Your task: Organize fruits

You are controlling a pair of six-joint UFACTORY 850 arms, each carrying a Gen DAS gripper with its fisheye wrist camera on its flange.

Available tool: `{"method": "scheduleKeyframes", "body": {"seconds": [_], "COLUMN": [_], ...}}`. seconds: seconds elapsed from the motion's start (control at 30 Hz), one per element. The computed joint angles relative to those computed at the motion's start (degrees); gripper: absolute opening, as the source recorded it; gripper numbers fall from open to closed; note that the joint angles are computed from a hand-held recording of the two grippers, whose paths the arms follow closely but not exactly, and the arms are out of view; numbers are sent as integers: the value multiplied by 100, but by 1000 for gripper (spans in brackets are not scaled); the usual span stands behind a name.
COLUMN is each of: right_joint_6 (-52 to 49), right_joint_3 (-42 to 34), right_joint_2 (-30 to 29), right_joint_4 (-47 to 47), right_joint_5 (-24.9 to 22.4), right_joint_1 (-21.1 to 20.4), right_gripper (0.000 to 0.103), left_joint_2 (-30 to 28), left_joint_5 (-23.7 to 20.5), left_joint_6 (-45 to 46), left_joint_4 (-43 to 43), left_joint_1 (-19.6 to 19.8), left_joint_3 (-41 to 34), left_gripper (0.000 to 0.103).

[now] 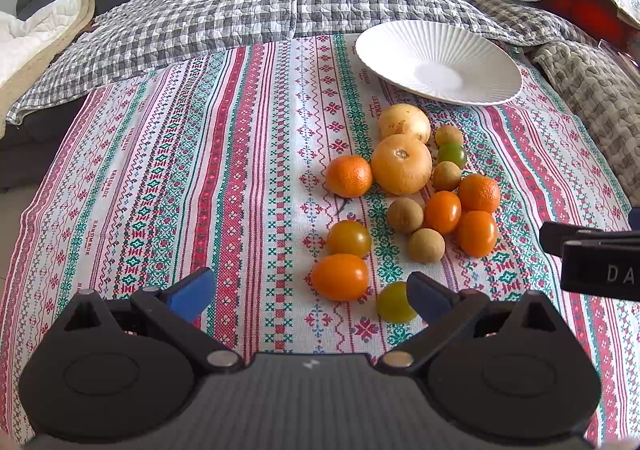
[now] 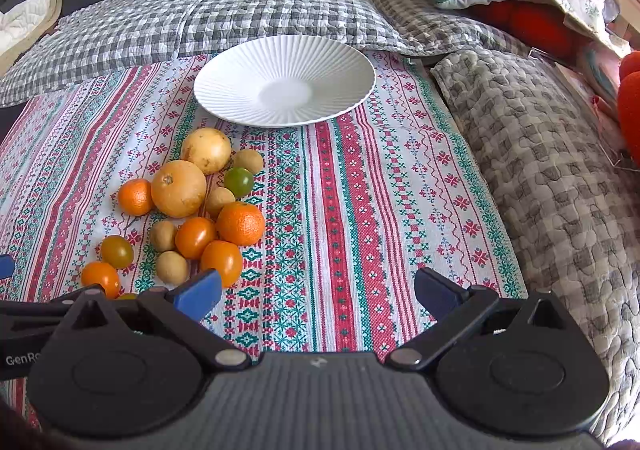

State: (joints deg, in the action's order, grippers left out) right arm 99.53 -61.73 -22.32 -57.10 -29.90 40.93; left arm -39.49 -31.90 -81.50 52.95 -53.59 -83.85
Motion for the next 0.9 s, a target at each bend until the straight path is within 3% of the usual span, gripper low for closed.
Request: {"method": "scheduleKeyframes", "body": {"seconds": [0.43,0.6,0.77,0.9], "right_joint_6": [295,595,1754,2192], "right_joint_3": [-27,35,179,129], "right_joint_2": [1,23,52,20], "right_joint_4": [-323,-864,-2140,-2550], "right_joint_5": [-253,67,445,1194], "right_joint_1": [-96,-215,-302,-552], "right_gripper": [103,103,103,103], "left_joint_2": [134,190,155,108], "left_joint_5": [174,347,486,1016], "left_joint_6": [149,56,312,538], "left_joint_4": [216,629,937,894], "left_joint_1": [41,106,160,301], "left_joint_3": [169,285,152,51], "left_gripper": [96,95,95,95]}}
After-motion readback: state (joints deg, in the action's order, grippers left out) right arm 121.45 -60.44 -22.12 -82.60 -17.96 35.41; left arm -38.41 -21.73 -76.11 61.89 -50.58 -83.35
